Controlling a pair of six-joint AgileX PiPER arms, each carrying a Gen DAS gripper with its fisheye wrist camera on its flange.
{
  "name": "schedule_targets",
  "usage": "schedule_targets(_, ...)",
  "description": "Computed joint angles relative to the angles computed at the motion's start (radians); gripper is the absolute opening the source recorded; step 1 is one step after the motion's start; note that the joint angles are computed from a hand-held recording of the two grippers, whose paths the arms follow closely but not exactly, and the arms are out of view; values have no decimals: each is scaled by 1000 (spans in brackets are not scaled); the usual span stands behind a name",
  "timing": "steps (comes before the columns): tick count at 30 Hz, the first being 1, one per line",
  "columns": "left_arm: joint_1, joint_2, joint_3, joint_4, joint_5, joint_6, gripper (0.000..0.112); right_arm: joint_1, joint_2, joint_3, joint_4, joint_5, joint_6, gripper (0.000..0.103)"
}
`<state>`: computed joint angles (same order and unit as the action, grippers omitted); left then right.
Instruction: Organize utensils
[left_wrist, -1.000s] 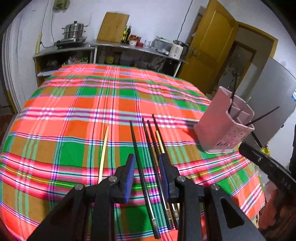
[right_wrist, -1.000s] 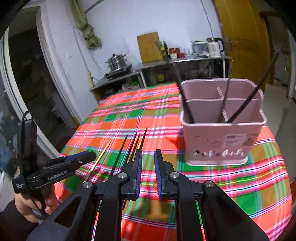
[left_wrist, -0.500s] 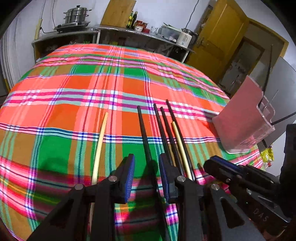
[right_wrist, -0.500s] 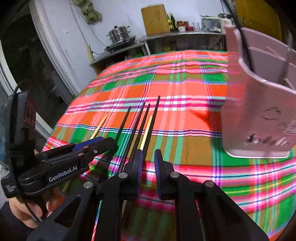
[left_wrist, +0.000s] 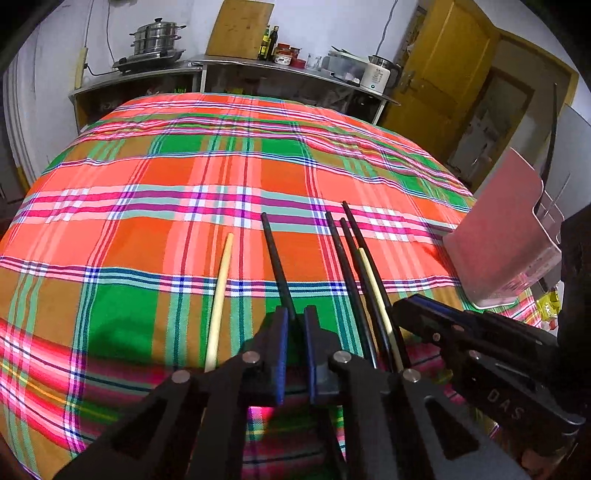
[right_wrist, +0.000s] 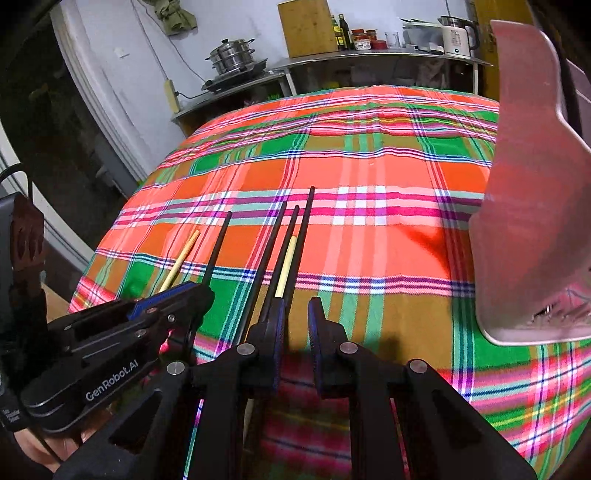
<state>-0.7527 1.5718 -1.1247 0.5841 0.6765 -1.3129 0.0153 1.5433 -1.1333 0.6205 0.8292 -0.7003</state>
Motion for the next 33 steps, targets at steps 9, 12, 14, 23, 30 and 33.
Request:
schedule_targets(9, 1, -1, 1, 0, 3, 5, 11, 23, 15, -16, -24, -2, 22, 13)
schedule_targets(12, 0, -2, 5, 3, 1, 0, 11, 24, 9, -14, -53, -12, 40, 13)
schedule_targets(14, -3, -1, 3, 5, 4, -4, 11, 9, 0, -1, -52, -11, 34, 10)
schedule_targets(23, 66, 2, -16, -122, -29, 122, 11, -18, 18, -44, -70, 16, 72, 12)
schedule_targets(30, 86, 39, -67, -163, -2, 149, 11, 29, 88, -120, -130, -9, 160, 12)
schedule_targets(33, 75, 70, -116, -152, 45, 161, 11, 56, 92, -126, -174, -28, 201, 12)
